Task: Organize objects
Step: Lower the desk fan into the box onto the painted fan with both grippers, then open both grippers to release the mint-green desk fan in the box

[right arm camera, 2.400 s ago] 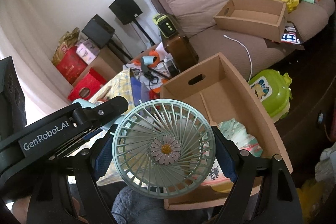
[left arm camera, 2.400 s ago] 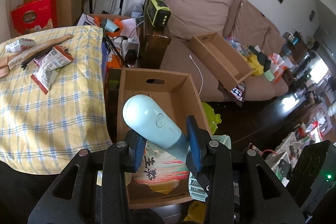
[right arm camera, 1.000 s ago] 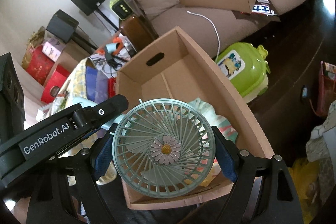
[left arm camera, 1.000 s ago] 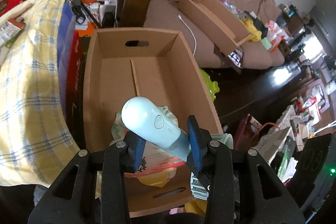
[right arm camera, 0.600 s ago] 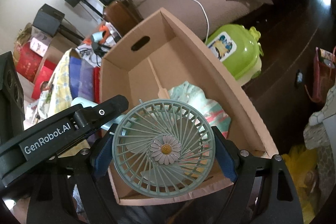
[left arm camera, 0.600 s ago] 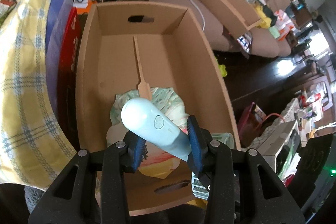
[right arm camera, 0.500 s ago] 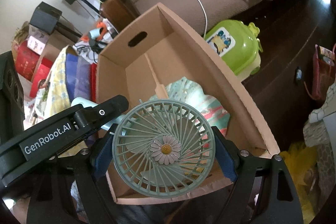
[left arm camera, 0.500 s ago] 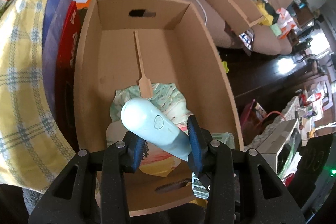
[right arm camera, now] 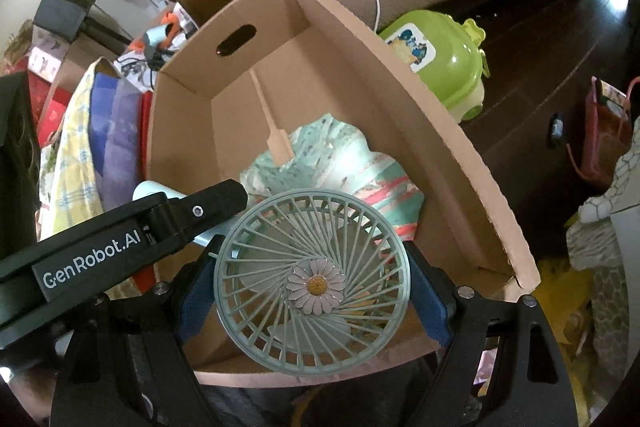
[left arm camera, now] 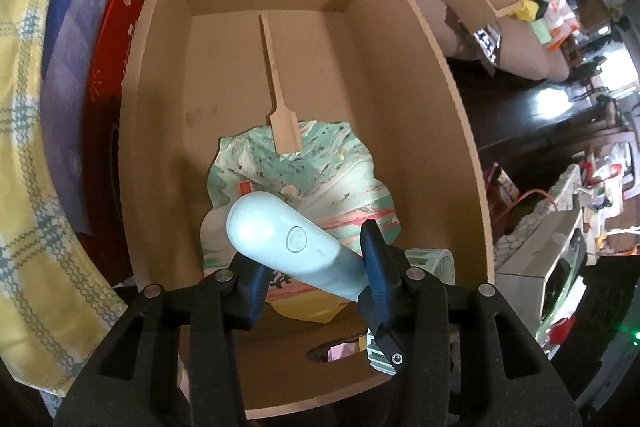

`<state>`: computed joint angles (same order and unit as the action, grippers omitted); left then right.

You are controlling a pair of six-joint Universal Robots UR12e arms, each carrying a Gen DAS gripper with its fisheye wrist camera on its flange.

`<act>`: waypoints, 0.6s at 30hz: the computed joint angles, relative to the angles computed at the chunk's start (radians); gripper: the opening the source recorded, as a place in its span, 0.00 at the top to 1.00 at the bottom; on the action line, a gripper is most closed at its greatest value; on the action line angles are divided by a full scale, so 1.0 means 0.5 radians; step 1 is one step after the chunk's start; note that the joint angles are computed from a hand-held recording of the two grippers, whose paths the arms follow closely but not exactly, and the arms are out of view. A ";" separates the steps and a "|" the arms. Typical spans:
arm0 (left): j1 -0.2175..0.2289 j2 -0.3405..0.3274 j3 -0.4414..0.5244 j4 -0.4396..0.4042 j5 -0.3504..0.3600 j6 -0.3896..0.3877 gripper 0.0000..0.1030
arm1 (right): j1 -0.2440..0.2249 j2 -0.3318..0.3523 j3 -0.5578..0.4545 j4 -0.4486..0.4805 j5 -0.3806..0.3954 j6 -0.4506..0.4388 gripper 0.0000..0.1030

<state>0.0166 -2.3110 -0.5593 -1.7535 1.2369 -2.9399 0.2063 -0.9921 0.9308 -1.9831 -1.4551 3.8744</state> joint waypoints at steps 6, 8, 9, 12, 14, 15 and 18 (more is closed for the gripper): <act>-0.005 -0.055 0.095 -0.154 0.038 -0.003 0.59 | 0.008 0.033 -0.059 0.116 -0.009 -0.064 0.17; -0.007 -0.080 0.138 -0.214 0.064 -0.008 0.58 | 0.012 0.045 -0.081 0.152 -0.013 -0.083 0.16; -0.006 -0.085 0.145 -0.226 0.064 -0.016 0.58 | 0.012 0.050 -0.088 0.166 -0.014 -0.088 0.16; -0.007 -0.116 0.209 -0.287 0.085 -0.026 0.53 | 0.012 0.055 -0.098 0.181 -0.010 -0.096 0.16; -0.008 -0.145 0.272 -0.344 0.099 -0.020 0.36 | 0.018 0.068 -0.127 0.224 -0.044 -0.105 0.16; -0.006 -0.142 0.270 -0.334 0.091 -0.021 0.34 | 0.020 0.073 -0.139 0.244 -0.052 -0.111 0.15; -0.002 -0.119 0.238 -0.262 0.082 -0.038 0.26 | 0.015 0.056 -0.105 0.182 -0.043 -0.073 0.16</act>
